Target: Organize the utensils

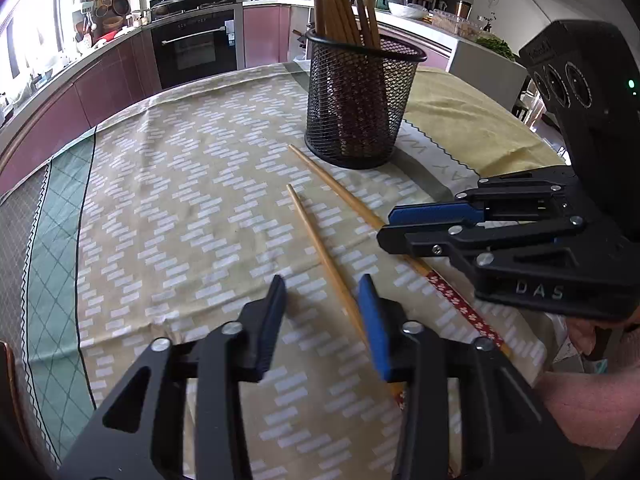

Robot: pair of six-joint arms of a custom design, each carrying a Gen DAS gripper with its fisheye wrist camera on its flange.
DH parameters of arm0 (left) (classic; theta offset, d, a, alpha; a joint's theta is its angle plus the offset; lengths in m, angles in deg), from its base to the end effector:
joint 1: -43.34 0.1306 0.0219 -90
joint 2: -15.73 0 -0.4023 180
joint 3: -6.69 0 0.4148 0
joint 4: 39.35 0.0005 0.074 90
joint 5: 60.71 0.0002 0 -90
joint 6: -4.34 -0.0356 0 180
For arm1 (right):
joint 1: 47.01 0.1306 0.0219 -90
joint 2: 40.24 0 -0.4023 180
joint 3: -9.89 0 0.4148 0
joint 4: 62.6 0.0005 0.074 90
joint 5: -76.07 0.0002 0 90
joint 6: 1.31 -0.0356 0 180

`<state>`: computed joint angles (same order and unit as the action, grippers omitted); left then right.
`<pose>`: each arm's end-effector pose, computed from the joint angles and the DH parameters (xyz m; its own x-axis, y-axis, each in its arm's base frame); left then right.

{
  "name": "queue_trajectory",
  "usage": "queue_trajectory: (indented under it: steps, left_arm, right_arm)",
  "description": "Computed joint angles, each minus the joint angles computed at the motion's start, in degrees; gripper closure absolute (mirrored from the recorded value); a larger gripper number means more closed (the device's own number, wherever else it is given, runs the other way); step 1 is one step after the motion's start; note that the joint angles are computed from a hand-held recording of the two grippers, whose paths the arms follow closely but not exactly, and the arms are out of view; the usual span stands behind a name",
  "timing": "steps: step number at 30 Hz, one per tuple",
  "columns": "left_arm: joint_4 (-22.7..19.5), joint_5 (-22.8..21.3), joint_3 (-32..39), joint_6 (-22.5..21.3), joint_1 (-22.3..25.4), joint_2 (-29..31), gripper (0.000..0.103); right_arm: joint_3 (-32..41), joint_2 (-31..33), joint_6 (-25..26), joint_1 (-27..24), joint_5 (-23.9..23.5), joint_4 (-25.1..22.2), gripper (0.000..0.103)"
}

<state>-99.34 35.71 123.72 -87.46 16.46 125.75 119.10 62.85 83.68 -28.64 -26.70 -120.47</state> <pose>0.5662 -0.2920 0.4718 -0.6958 0.3877 -0.6046 0.5315 0.8442 -0.0703 0.5601 0.1938 0.4812 -0.7806 -0.1695 -0.6016 -0.3705 0.9007 0.2270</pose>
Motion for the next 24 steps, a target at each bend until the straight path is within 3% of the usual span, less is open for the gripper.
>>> queue_trajectory:
  steps: [3, 9, 13, 21, 24]
  left_arm:
    - [0.40, -1.32, 0.47, -0.21, -0.09, 0.45, 0.084]
    - [-0.08, -0.22, 3.12, 1.77, 0.75, 2.47, 0.095]
    - [-0.23, 0.01, 3.86, 3.74, 1.16, 3.02, 0.093]
    - [-0.35, -1.33, 3.85, 3.45, 0.75, 2.99, 0.091]
    - [-0.26, -1.69, 4.45, 4.27, 0.74, 3.50, 0.091]
  right_arm:
    - [0.19, 0.18, 0.59, 0.37, 1.37, 0.47, 0.088]
    - [0.36, 0.41, 0.28, 0.22, 1.67, 0.86, 0.090]
    - [0.36, 0.55, 0.34, 0.42, 3.25, 1.57, 0.091]
    - [-0.14, 0.48, 0.48, 1.04, 5.38, 3.15, 0.088]
    - [-0.49, 0.36, -0.80, 0.74, 5.26, 3.88, 0.093]
